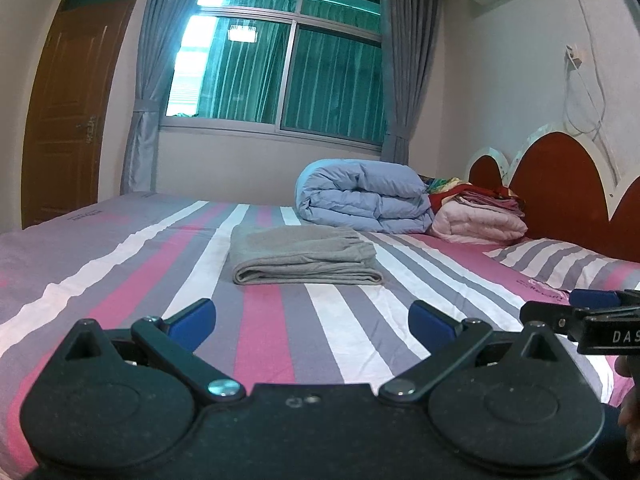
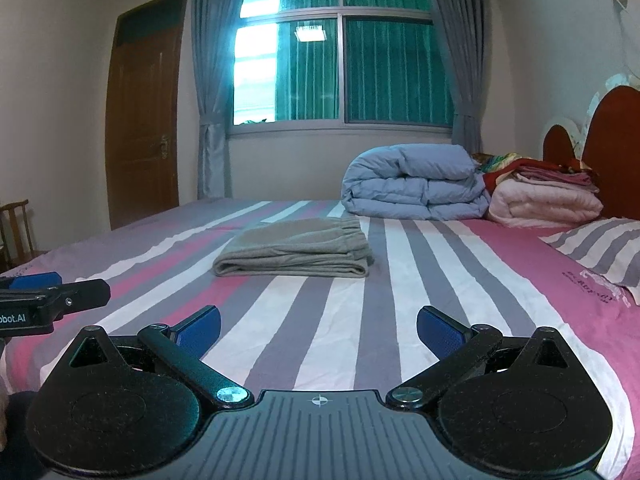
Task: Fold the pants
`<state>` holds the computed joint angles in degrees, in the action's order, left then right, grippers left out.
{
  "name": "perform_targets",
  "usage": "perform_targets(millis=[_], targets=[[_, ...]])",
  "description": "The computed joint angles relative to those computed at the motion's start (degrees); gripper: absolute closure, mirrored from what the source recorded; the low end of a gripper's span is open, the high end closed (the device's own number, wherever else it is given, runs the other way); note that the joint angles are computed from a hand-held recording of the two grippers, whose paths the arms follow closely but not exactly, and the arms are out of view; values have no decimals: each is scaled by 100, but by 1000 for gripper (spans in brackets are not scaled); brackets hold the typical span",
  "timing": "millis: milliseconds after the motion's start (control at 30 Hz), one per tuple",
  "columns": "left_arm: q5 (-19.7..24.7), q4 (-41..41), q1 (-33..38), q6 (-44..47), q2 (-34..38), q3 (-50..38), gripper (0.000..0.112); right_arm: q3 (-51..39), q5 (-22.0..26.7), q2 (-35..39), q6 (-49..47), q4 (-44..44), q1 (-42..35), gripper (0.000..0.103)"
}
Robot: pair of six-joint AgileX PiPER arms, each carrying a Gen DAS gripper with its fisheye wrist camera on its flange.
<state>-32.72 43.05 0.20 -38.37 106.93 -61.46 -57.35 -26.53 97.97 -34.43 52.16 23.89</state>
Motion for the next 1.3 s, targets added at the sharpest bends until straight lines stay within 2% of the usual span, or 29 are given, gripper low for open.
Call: perform_targets(millis=[1300], targets=[[-4, 12, 1, -65, -44, 65, 15, 20, 22, -29, -10, 22, -13, 0]])
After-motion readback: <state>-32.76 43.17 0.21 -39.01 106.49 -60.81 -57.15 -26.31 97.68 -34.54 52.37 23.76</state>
